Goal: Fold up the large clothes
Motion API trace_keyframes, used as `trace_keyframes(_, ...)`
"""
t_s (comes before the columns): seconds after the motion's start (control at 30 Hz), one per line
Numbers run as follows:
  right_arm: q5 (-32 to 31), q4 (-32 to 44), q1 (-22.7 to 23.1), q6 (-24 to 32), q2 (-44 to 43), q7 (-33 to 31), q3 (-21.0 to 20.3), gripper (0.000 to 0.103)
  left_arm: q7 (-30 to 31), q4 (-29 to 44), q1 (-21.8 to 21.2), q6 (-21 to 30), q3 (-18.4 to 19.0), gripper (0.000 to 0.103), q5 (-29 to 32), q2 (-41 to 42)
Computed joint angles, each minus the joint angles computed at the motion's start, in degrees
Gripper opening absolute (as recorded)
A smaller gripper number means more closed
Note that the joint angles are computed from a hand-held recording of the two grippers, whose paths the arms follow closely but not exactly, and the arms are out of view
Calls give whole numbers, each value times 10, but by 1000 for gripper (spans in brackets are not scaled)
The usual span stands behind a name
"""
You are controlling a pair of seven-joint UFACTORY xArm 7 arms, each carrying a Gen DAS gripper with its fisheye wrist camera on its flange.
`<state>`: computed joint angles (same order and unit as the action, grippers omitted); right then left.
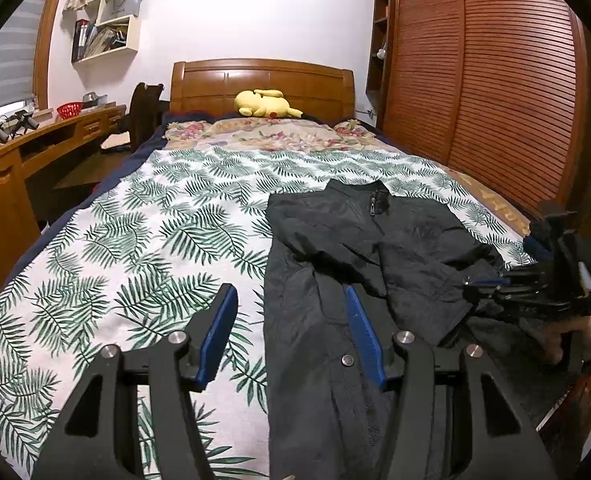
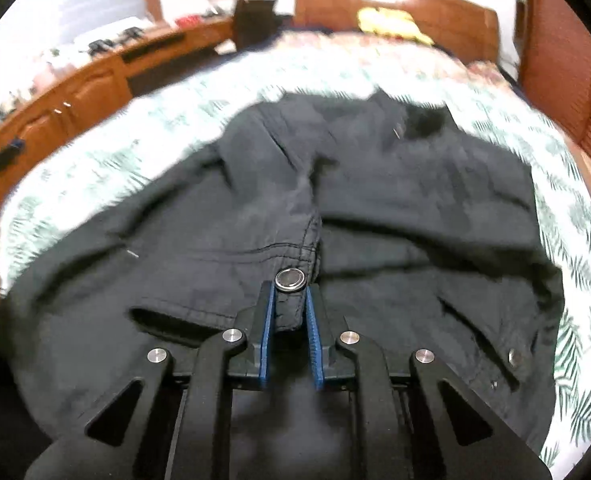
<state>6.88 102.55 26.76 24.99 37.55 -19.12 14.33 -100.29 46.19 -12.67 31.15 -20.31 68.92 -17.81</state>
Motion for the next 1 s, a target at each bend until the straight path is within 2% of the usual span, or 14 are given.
trace_keyframes(0.13, 10, 7, 6, -3, -13, -20, 23, 13, -8, -10, 4, -2, 2, 55, 0, -13)
trace_keyframes(0.37, -12, 112, 60, 25, 41, -33, 11, 9, -7, -15, 12, -1, -4, 55, -4, -21)
trace_keyframes(0.4, -13, 121, 66, 27, 48, -33, 9, 2, -8, -17, 13, -1, -4, 55, -3, -22)
trace_keyframes(0.5, -22, 181, 91, 51, 84, -30, 2, 2, -9, -19, 16, -3, -4, 55, -4, -24)
trace_keyframes(0.63, -20, 223, 108, 72, 114, -41, 1, 2, -4, -20, 17, -3, -5, 55, -9, -21)
trace_keyframes(0.73, -21, 246, 119, 80, 129, -19, -13, 3, -1, -17, 17, 0, -7, 55, -10, -18)
trace_keyframes(0.77, -17, 247, 116, 82, 129, -20, -11, 9, -2, -16, 17, 1, -7, 55, -9, -17)
trace_keyframes(0.83, -5, 246, 105, 92, 127, -27, 0, 27, -1, -15, 15, 2, -7, 55, -9, -16)
trace_keyframes(0.87, -2, 235, 101, 91, 120, -31, 1, 41, 1, -13, 15, 3, -7, 55, -9, -13)
trace_keyframes(0.9, -3, 209, 98, 76, 105, -29, -6, 48, 2, -12, 14, 4, -7, 55, -9, -12)
trace_keyframes(1.0, 6, 158, 77, 51, 77, -42, 4, 53, 7, -4, 10, 10, -8, 55, -8, -2)
